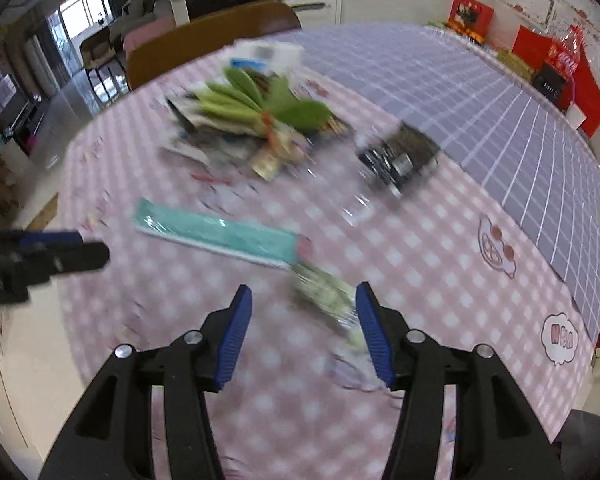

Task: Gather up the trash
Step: 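Grasp the teal toothpaste tube with the left tool while the right tool grasps a clear wrapper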

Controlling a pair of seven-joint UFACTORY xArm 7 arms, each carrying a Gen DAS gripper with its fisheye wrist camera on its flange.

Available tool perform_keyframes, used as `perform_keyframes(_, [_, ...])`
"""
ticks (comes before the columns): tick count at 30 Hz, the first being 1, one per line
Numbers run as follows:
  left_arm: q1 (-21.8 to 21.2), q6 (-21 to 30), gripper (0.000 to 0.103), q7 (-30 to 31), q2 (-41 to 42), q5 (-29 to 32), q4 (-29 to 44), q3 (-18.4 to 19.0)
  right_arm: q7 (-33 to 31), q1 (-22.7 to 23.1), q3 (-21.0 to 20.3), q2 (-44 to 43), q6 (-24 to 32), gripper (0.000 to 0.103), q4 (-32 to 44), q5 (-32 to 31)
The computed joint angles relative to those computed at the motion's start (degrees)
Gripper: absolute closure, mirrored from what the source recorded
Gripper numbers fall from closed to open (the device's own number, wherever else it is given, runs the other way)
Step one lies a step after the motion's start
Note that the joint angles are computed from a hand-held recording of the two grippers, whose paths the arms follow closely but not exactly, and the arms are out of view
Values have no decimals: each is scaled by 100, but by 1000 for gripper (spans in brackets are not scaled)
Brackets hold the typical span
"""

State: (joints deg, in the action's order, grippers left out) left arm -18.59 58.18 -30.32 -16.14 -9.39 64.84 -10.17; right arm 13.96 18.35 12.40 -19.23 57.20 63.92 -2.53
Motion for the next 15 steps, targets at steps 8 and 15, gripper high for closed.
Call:
perform_keyframes(8, [-32, 125, 37, -875, 560, 164, 324, -122, -1149, -43, -391, 208, -526, 49, -390, 420])
perform_keyframes(15, [-68, -23, 37, -1661, 977, 197, 593, -113, -1769, -119, -578, 474, -681, 85, -217, 1028])
